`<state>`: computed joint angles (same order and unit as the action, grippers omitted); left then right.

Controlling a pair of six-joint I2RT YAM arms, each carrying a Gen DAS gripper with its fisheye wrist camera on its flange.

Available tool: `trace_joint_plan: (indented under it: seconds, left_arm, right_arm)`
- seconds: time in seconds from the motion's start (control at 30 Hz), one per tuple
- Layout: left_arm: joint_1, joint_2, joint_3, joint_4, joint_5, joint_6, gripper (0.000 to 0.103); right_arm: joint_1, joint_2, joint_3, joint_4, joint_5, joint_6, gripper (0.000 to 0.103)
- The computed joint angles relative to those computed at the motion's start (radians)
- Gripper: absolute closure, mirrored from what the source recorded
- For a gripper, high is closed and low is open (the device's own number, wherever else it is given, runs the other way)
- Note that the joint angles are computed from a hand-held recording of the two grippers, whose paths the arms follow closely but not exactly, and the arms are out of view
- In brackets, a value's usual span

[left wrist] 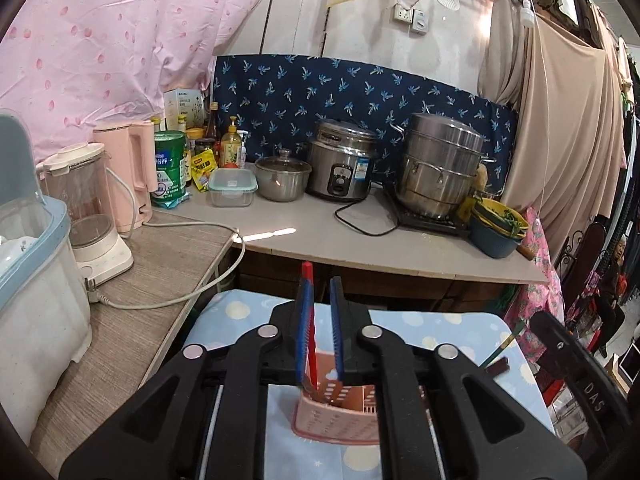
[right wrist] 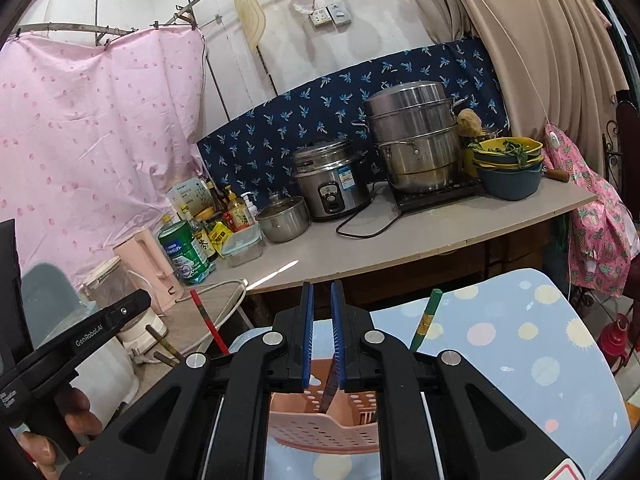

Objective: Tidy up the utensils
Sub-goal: 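Open both tools to drop the chopsticks into the pink holder, then move both tools back over the remaining chopsticks on the table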

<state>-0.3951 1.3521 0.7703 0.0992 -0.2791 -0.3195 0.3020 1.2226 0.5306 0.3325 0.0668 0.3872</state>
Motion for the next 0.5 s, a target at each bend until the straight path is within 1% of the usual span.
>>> trace_joint_plan:
  seconds: [0.1,0.2,0.27,0.33,0.37,0.43,0.5]
  left_arm:
    - [-0.010,-0.043,-0.036,-0.002,-0.016,-0.001,0.082]
    - [-0.022,-0.085,-0.059,-0.025,-0.033,-0.001,0.079]
    - [-0.035,-0.128,-0.084,-0.047,-0.045,-0.002,0.079]
    - [-0.061,-0.168,-0.106,-0.074,-0.078,-0.001,0.079]
    - [-0.077,-0.190,-0.119,-0.087,-0.096,-0.001,0.079]
    - [-0.112,-0.238,-0.146,-0.121,-0.126,-0.007,0.079]
    - [-0.152,-0.283,-0.175,-0.164,-0.158,-0.022,0.079]
  right_arm:
    - [0.012,-0.054,-0.022,-0.026,0.009,-0.001,0.091]
    - [0.023,-0.120,-0.048,-0.059,0.014,0.002,0.090]
    - [0.031,-0.174,-0.074,-0.090,0.014,0.005,0.089]
    - [0.047,-0.232,-0.101,-0.122,0.025,0.006,0.087]
    - [0.047,-0.232,-0.101,-0.122,0.025,0.006,0.086]
    - [0.074,-0.308,-0.137,-0.165,0.050,0.008,0.082]
    - [0.103,-0.382,-0.172,-0.213,0.077,0.013,0.081]
